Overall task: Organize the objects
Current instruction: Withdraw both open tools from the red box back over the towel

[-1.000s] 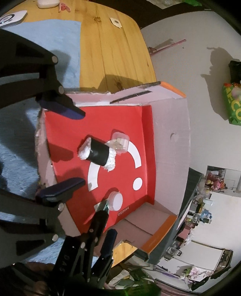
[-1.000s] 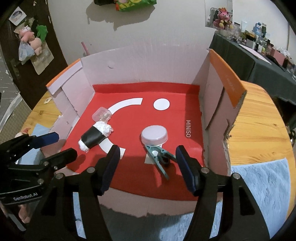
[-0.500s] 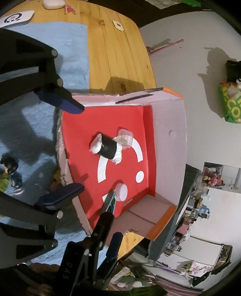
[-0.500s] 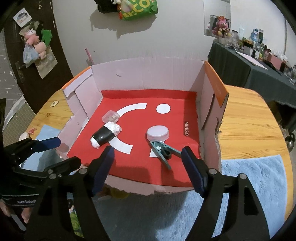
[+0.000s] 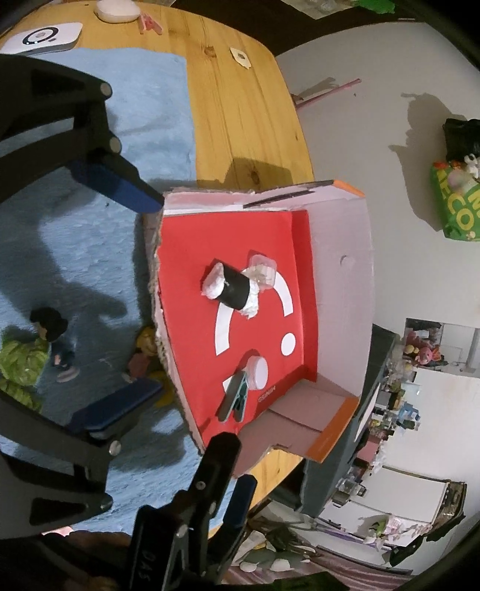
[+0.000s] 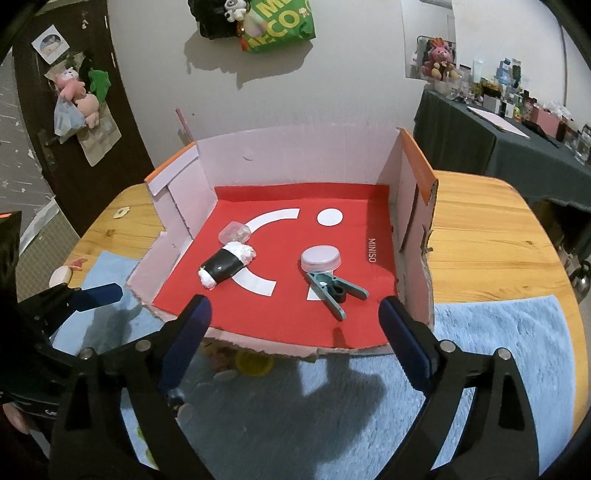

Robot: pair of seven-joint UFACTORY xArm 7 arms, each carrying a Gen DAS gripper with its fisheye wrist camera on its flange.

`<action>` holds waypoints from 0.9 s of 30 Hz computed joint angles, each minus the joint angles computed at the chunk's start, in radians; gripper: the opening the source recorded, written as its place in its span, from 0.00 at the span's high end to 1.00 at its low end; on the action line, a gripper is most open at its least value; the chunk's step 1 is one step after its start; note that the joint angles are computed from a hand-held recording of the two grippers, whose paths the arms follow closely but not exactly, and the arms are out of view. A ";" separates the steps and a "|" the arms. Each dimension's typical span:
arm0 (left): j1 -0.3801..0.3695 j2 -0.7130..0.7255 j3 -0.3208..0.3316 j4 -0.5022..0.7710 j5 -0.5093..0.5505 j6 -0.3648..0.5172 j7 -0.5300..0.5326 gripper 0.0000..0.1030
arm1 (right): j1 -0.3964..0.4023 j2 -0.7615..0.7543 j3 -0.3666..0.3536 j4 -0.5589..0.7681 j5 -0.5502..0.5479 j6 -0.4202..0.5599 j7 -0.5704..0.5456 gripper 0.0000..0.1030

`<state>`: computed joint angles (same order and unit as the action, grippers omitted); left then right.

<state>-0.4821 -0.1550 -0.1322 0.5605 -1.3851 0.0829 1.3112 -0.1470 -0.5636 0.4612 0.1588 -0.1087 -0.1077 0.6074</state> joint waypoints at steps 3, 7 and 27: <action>-0.003 -0.018 0.000 -0.015 -0.011 0.002 0.012 0.09 | 0.017 -0.027 -0.002 -0.013 0.002 0.007 0.009 0.09; -0.007 -0.031 0.003 -0.027 -0.018 -0.001 0.017 0.09 | 0.046 -0.061 -0.015 -0.032 0.003 0.013 0.022 0.09; -0.033 -0.122 0.024 -0.110 -0.035 0.011 0.026 0.09 | 0.172 -0.239 -0.031 -0.113 -0.044 0.108 0.134 0.09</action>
